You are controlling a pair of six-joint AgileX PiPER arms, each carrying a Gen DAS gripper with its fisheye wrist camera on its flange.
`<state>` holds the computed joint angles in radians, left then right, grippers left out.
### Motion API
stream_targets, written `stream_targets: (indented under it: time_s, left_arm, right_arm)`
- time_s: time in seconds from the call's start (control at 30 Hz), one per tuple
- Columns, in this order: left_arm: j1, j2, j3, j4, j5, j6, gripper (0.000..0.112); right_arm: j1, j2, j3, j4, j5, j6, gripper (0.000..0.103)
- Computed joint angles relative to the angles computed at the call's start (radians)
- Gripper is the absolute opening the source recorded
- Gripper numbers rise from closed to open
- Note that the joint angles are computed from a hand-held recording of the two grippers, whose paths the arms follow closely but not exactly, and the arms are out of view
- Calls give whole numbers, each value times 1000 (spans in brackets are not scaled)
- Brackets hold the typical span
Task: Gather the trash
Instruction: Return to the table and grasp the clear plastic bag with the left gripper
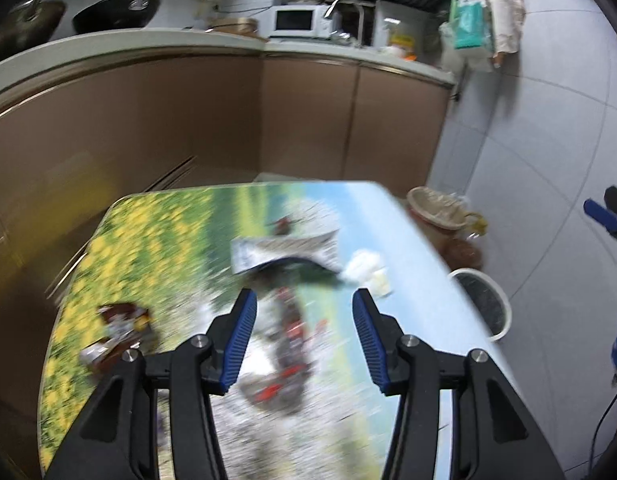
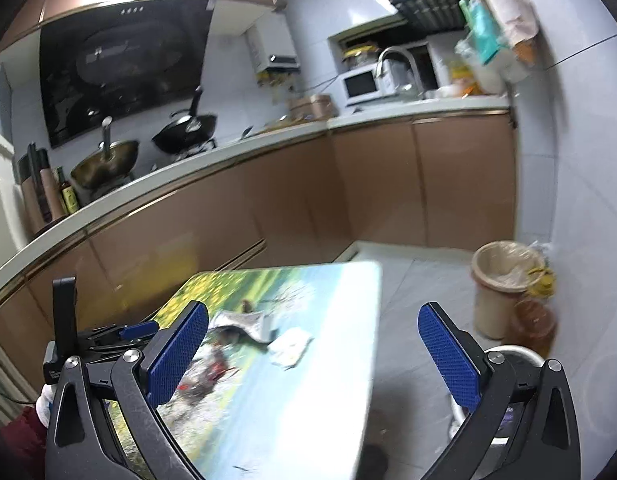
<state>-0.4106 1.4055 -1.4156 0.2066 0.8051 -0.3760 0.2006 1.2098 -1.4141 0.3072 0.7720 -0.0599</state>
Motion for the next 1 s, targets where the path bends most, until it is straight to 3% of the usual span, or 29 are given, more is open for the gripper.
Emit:
stream_targets:
  time_s: [0.33, 0.8, 1.0]
  left_arm:
    - [163, 16, 138, -126, -36, 198, 48]
    - [272, 156, 124, -287, -63, 421, 47]
    - [302, 161, 149, -356, -82, 494, 34]
  right_arm:
    - [223, 199, -45, -53, -15, 61, 97]
    - [373, 577, -248, 0, 69, 40, 81]
    - [408, 719, -387, -10, 141, 61, 74]
